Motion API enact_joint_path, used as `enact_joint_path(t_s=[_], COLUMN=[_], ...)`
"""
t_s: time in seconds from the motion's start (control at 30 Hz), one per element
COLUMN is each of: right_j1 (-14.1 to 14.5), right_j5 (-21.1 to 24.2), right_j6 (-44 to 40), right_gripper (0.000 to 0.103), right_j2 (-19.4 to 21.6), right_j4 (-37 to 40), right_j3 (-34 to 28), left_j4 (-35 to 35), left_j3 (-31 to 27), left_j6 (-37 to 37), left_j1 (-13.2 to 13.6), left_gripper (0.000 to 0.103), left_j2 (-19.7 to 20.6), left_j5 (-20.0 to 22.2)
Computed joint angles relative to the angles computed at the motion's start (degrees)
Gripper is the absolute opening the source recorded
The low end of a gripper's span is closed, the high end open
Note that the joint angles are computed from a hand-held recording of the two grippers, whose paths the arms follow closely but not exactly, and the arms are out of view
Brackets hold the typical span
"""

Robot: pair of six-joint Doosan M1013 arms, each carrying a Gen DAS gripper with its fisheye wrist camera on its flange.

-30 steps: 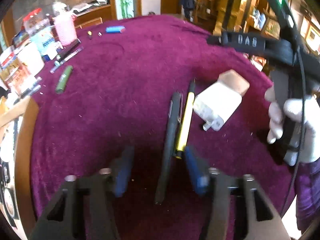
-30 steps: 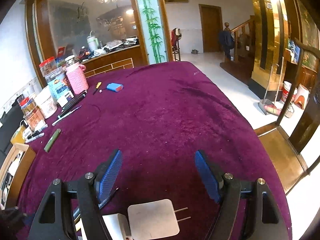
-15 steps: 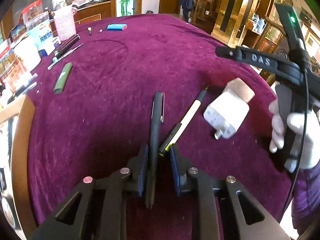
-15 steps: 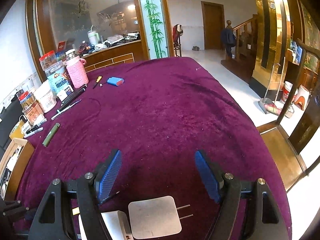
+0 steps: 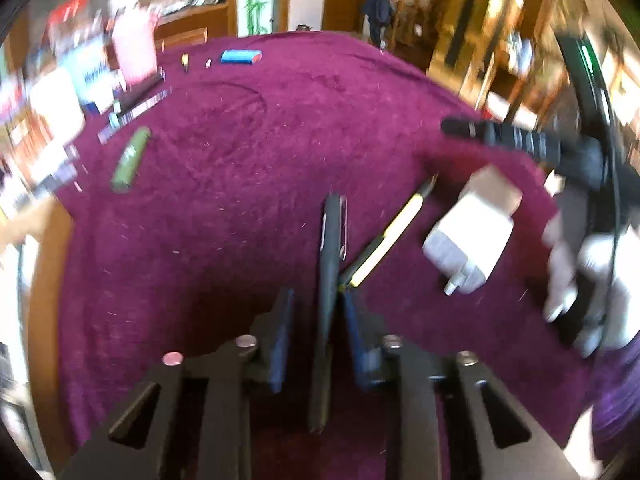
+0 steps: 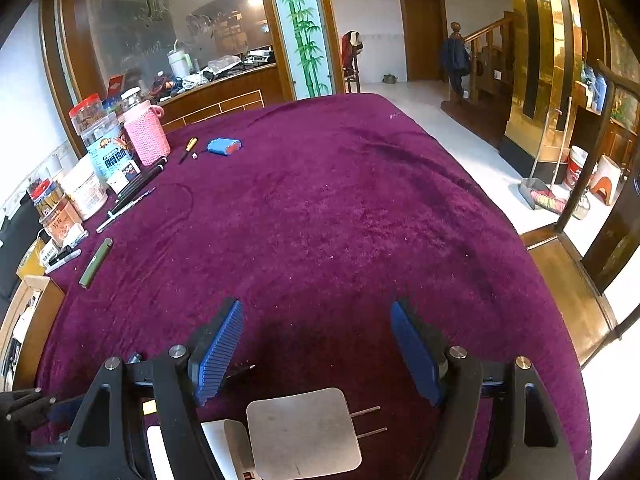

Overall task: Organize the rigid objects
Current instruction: 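Grasp another black marker with the left tool while the right tool reaches the yellow pen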

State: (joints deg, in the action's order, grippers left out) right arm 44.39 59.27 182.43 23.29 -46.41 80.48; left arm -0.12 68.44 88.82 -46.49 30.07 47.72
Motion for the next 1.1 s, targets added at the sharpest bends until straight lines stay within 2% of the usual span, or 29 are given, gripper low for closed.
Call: enact_joint_path(t_s=[0.2, 0.27, 0.33, 0.37, 0.47, 0.5, 0.6, 0.8, 0.87, 0.97, 1.03, 1.1], right_j1=[-0.1, -0.1, -0.1, -0.1, -0.1, -0.1, -0.6, -1.0, -1.3, -2.2, -2.4, -2.7], right_j5=[0.2, 0.4, 0.5, 0.5, 0.7, 0.6, -0.2, -3.0, -4.1, -8.9, -12.7, -11.2], right_j6=[-0.4, -0.4, -0.3, 0.0, 2.1, 3.3, 5.3, 7.4, 7.5, 3.7, -2.1, -13.2], right_gripper=[0.079, 0.079, 0.079, 0.079, 0.079, 0.079, 0.079, 0.079, 0.079, 0.079, 0.079, 0.079], right_j2=[0.0, 0.0, 0.0, -0.1, -0.6, -0.8, -1.3, -2.1, -2.3, -2.9, -3.0, -1.3], right_j4=[0.5, 0.5, 0.5, 0.3, -1.1, -1.7, -1.6, -1.8, -1.1, 5.2, 10.9, 19.6], right_j3=[0.0, 0.0, 0.1, 0.3, 1.0, 1.4, 2.3, 3.8, 4.0, 3.7, 2.2, -2.0], left_j4=[4.1, 7.4, 11.3, 11.0, 2.2, 0.7, -7.7, -20.0, -22.2, -24.1, -25.9, -28.4], left_j3=[-1.8, -2.9, -3.2, -3.3, -3.3, -2.7, 0.9, 11.9, 14.5, 18.0, 19.8, 21.3], left_j6=[-2.3, -3.5, -5.4, -5.6, -2.8, -2.9, -1.1, 4.3, 5.7, 7.3, 8.6, 10.0], left_j1=[-0.6, -1.2, -1.8, -1.7, 0.1, 0.6, 2.6, 5.9, 6.6, 7.8, 8.7, 9.6], left_gripper=[0.019, 0.024, 0.037, 0.037, 0.026, 0.011, 0.01, 0.01, 0.01, 0.01, 0.01, 0.01], left_j2=[1.1, 1.9, 2.3, 2.5, 2.3, 1.8, -0.8, -9.4, -11.8, -15.2, -16.8, -17.8], left_j5=[0.9, 1.0, 0.3, -0.1, -0.3, -0.4, -2.7, -11.9, -13.9, -16.9, -18.4, -19.6])
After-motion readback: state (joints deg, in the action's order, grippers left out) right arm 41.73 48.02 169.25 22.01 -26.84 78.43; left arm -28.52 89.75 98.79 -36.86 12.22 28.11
